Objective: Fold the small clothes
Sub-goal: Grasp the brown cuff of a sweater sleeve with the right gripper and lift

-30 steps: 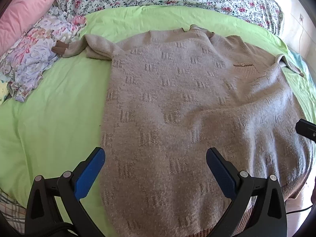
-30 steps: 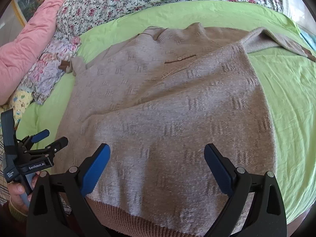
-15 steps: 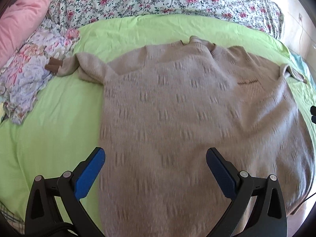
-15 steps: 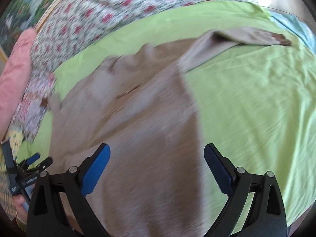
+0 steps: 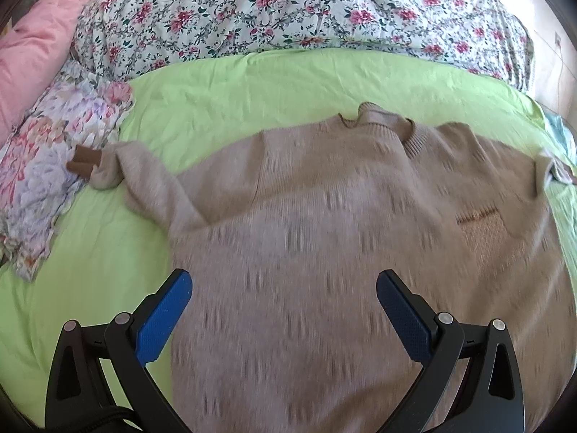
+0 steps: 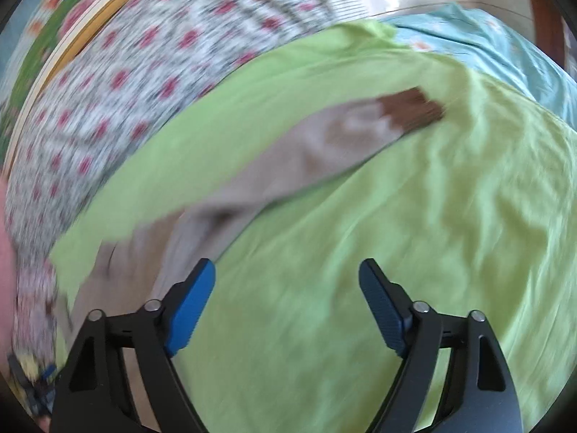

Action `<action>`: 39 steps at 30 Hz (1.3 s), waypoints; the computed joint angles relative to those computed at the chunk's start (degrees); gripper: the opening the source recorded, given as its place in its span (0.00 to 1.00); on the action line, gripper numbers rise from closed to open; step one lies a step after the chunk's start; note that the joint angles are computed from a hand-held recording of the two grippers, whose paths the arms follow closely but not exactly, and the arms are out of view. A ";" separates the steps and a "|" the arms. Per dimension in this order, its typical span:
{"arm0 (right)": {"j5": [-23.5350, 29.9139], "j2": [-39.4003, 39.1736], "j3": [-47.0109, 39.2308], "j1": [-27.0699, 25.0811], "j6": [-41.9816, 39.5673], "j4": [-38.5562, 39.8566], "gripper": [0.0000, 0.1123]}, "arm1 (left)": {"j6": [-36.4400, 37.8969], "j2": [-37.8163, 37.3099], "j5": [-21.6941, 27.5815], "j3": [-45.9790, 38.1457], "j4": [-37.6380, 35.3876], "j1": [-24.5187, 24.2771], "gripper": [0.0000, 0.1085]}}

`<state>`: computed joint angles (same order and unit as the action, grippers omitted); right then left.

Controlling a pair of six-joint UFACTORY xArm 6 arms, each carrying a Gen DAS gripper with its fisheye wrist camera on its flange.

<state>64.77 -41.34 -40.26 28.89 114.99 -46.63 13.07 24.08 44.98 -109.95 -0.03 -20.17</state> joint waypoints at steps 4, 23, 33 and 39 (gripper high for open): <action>-4.65 -4.81 4.17 -11.00 -3.51 2.38 0.59 | -2.29 6.23 4.57 -8.76 2.31 -0.73 0.94; -13.88 2.01 -2.22 -21.89 -15.79 1.15 0.07 | -1.66 13.37 9.80 -17.00 -0.20 -2.22 0.94; -26.39 26.95 -32.30 -7.78 -27.55 1.97 0.07 | 2.14 5.97 6.54 -7.32 -7.13 -0.13 0.94; -37.80 46.56 -52.63 -2.96 -42.51 16.22 0.07 | 4.71 2.31 5.81 -2.62 -12.34 2.38 0.94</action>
<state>26.98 5.22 -92.90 25.92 72.47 -30.42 17.78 26.39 50.80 -112.57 -12.37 -17.79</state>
